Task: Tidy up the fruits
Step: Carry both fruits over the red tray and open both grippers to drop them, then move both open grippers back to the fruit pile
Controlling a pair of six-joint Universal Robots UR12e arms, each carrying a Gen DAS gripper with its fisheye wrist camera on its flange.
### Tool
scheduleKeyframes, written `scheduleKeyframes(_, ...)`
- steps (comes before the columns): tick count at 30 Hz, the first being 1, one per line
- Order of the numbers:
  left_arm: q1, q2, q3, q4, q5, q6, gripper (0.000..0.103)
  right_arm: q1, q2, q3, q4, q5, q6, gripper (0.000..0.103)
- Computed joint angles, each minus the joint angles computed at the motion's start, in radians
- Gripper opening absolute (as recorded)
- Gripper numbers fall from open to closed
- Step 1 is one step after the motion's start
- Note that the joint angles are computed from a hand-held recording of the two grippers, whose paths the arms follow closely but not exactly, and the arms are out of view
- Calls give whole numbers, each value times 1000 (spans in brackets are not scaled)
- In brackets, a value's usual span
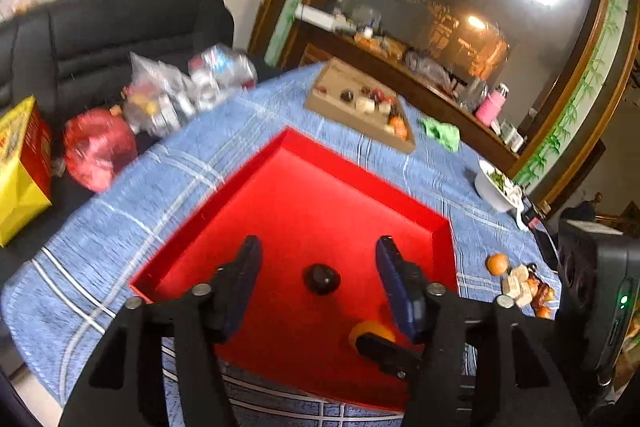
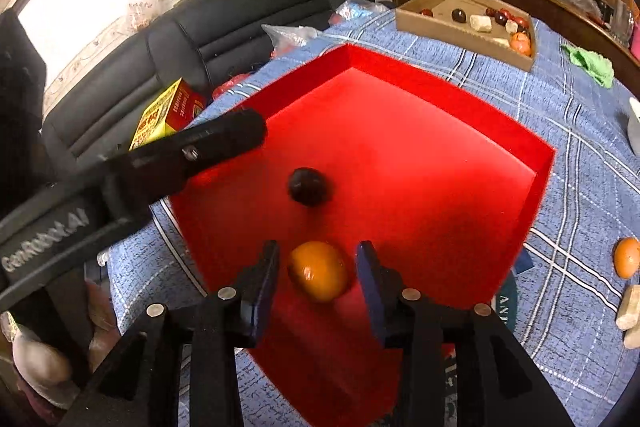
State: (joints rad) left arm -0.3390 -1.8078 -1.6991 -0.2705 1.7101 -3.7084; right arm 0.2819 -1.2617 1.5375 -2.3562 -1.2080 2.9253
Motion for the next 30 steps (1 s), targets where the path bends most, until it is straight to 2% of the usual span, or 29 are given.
scheduleKeyframes(1, -12, 2, 0, 20, 45, 6, 68, -3, -4, 4, -6, 6, 3, 44)
scheduleKeyframes(3, -29, 6, -5, 76, 107, 10, 88, -11, -17, 19, -25, 18, 11, 44)
scheduleKeyframes(6, -41, 9, -19, 194, 140, 12, 102, -29, -45, 52, -64, 40, 27, 51)
scheduleKeyframes(7, -40, 9, -21, 232, 120, 12, 102, -36, -55, 64, -77, 45, 34, 54)
scheduleKeyframes(10, -44, 7, 1, 233, 89, 41, 102, -70, -91, 113, -123, 67, 65, 56)
scheduleKeyframes(13, -77, -9, 33, 257, 128, 117, 103, -111, -129, 164, -163, 84, 101, 56)
scheduleKeyframes(15, -94, -20, 54, 273, 118, 152, 103, -148, -160, 206, -198, 84, 127, 56)
scheduleKeyframes(18, -104, -38, 105, 195, 46, 159, 103, -207, -212, 270, -240, 59, 166, 59)
scheduleKeyframes(20, -103, -58, 147, 98, -21, 125, 103, -251, -246, 313, -265, 36, 205, 63)
scheduleKeyframes(22, -109, -88, 200, -37, -44, 98, 103, -299, -273, 351, -279, 15, 249, 63)
scheduleKeyframes(23, -113, -103, 218, -76, -59, 93, 103, -319, -283, 365, -279, 2, 266, 63)
scheduleKeyframes(26, -126, -139, 253, -143, -117, 97, 103, -377, -304, 391, -267, -32, 315, 63)
scheduleKeyframes(28, -136, -168, 283, -176, -148, 115, 97, -402, -302, 388, -253, -49, 330, 63)
scheduleKeyframes(30, -139, -182, 294, -198, -196, 126, 75, -416, -291, 377, -251, -63, 328, 63)
